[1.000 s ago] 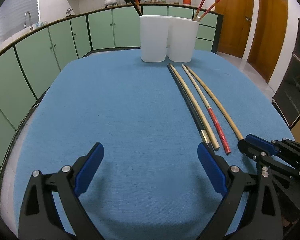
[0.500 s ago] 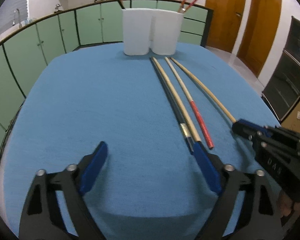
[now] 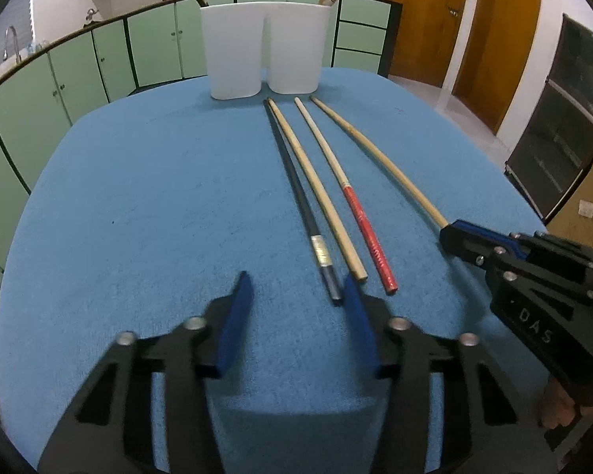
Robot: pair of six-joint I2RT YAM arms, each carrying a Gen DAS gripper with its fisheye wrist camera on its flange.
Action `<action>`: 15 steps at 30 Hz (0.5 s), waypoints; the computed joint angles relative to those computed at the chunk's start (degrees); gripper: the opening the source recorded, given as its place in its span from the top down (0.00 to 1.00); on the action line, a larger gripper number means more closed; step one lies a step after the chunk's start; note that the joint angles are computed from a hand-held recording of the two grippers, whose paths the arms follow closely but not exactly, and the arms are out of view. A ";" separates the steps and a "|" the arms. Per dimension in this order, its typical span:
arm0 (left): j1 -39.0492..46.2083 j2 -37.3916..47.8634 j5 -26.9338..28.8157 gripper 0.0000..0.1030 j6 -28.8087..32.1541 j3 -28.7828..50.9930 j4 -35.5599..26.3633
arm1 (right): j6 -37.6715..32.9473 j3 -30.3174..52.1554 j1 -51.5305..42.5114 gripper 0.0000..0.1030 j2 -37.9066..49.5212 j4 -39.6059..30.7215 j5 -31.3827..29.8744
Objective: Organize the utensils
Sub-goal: 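Close the right tool on a plain wooden chopstick while the left tool closes on a black chopstick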
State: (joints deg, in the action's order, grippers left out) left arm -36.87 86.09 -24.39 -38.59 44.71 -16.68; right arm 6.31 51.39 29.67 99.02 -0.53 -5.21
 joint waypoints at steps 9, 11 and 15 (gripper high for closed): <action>2.66 -1.41 1.16 0.76 -0.55 -1.40 0.76 | 0.15 0.78 -0.24 0.93 0.84 -0.84 -0.48; 1.94 -0.52 0.93 0.66 -0.10 -0.73 0.96 | 0.16 0.99 -0.28 0.93 0.98 -1.07 -0.58; 1.50 1.01 0.31 0.62 0.29 0.51 0.76 | 0.20 1.58 -0.40 0.93 1.53 -1.38 -0.86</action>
State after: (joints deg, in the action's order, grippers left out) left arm -35.37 87.10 -24.08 -38.30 45.22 -15.92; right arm 6.51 52.98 29.28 100.55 -1.91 -6.07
